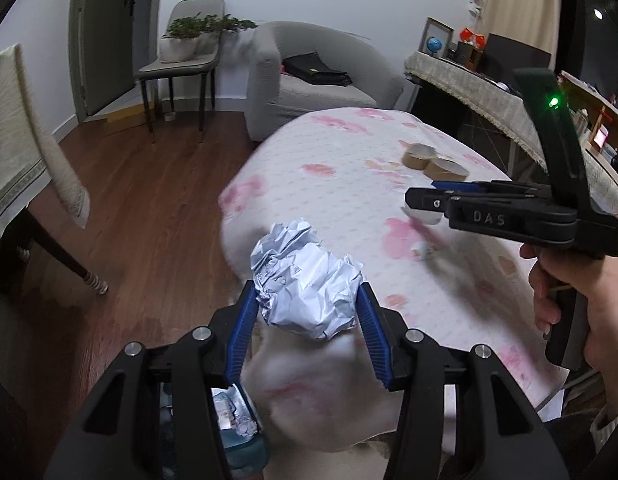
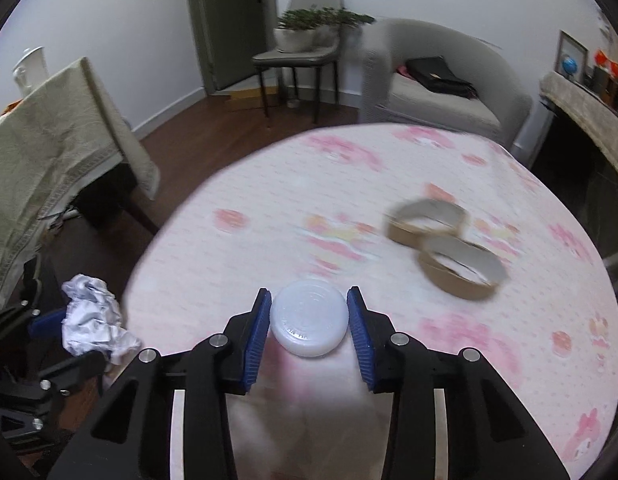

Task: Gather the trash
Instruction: 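Grasp the crumpled foil ball with the left gripper while the right gripper grasps the white lid, then drop the foil ball and the white lid into the teal bin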

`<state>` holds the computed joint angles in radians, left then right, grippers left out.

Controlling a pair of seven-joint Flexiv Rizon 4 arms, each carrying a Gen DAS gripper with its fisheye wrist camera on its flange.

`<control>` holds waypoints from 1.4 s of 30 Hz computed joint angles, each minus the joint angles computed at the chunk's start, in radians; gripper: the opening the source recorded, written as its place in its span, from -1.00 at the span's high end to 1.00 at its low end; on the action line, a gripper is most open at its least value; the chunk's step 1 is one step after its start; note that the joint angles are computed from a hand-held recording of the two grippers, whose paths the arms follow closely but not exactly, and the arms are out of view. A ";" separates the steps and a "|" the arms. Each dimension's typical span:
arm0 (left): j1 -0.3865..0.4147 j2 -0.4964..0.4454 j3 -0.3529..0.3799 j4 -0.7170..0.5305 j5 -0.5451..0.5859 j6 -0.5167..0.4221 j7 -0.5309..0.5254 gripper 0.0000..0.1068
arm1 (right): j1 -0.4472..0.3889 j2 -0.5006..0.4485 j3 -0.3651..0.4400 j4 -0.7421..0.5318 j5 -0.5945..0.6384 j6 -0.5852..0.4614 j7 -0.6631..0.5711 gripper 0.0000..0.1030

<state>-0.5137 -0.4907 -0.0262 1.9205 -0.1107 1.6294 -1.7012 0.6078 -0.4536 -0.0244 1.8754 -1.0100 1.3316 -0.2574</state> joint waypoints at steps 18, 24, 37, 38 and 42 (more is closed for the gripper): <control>0.098 0.110 0.072 0.242 0.001 0.013 -0.006 0.01 | 0.137 -0.160 0.036 -0.233 0.191 0.005 -0.202 0.23; 0.135 0.094 0.063 0.263 0.016 -0.038 0.009 -0.01 | 0.171 -0.212 0.055 -0.306 0.274 -0.023 -0.297 0.23; 0.210 0.096 0.024 0.314 0.056 -0.096 0.069 -0.35 | 0.220 -0.331 0.109 -0.474 0.433 -0.117 -0.486 0.23; 0.206 0.103 0.029 0.318 0.056 -0.098 0.065 -0.35 | 0.222 -0.339 0.113 -0.486 0.444 -0.128 -0.499 0.23; 0.241 0.130 0.018 0.357 0.035 -0.063 0.062 -0.35 | 0.230 -0.374 0.131 -0.532 0.487 -0.175 -0.551 0.23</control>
